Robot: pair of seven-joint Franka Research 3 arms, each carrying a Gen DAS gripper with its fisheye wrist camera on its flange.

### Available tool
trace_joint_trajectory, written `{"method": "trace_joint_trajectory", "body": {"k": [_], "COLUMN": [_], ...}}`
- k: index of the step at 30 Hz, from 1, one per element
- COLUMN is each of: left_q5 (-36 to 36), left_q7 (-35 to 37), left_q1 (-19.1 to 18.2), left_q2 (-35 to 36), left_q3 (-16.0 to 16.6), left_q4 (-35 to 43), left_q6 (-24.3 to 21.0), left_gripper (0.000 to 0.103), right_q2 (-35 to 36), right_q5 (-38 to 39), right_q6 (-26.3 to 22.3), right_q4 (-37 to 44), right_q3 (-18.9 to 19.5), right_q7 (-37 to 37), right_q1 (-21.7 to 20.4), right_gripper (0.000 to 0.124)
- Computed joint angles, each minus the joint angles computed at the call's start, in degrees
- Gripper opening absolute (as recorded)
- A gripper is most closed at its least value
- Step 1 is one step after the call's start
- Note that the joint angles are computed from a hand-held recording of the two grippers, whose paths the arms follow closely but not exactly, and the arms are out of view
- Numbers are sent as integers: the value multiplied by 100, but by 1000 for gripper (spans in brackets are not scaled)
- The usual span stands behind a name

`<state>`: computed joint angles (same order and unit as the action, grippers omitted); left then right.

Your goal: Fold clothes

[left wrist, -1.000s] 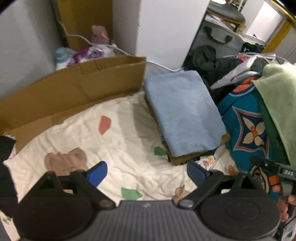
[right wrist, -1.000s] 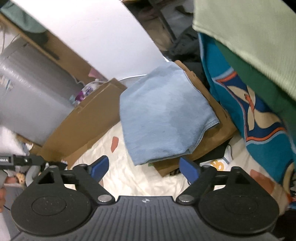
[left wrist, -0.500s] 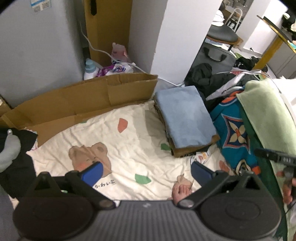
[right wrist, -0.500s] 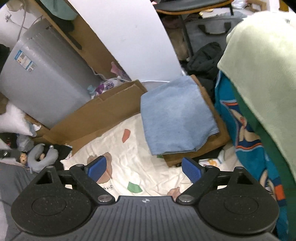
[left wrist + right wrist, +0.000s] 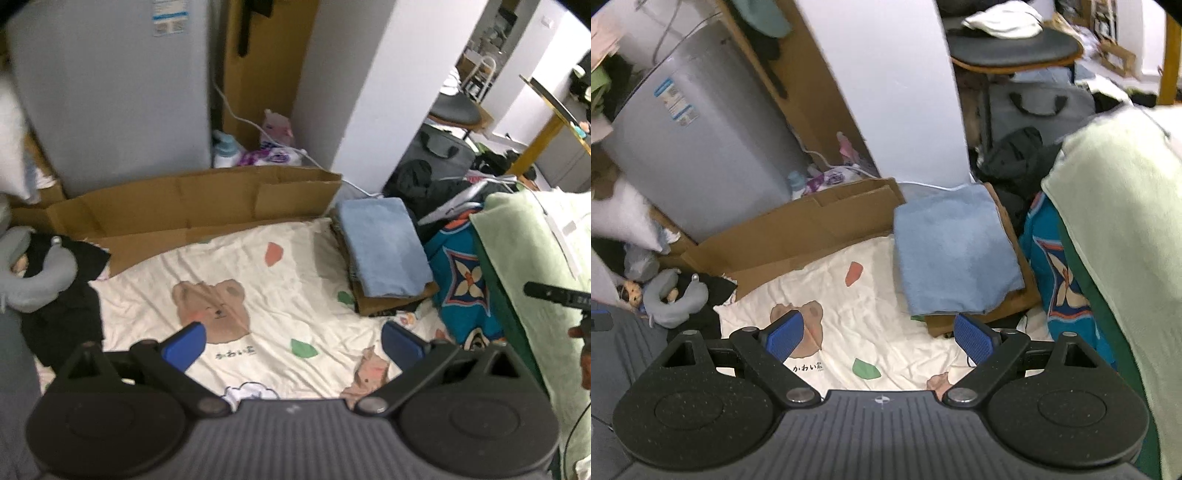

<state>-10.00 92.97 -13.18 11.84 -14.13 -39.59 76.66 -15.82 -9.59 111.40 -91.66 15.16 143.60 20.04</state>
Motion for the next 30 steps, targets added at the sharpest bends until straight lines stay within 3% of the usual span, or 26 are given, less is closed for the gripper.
{"method": "trace_joint_trajectory", "body": {"k": [3, 8, 19, 23, 30], "left_q5": [-561, -656, -265, -151, 127], "left_q7": [-42, 111, -36, -201, -627], "left_q1": [378, 547, 379, 336, 237], "left_q2": [-420, -1162, -2544, -3037, -3752], "left_q3": [109, 313, 571, 658, 700], "left_q4": [-509, -1375, -3482, -4233, -5316], "left_q6": [138, 550, 1256, 1656, 2322], "left_gripper": [102, 102, 102, 102, 102], "right_q2": [246, 752, 1409, 1793, 1689], "right_q5": [-153, -404, -757, -1062, -1176], "right_q6": [-112, -261, -52, -324, -148], "right_q4": [422, 1132, 1805, 2282, 1888], "right_q3": [138, 241, 180, 151, 2], "right_q7": [62, 76, 811, 679, 904], "right_q1": [73, 393, 1255, 1676, 2006], "right_gripper": [92, 92, 93, 93, 93]}}
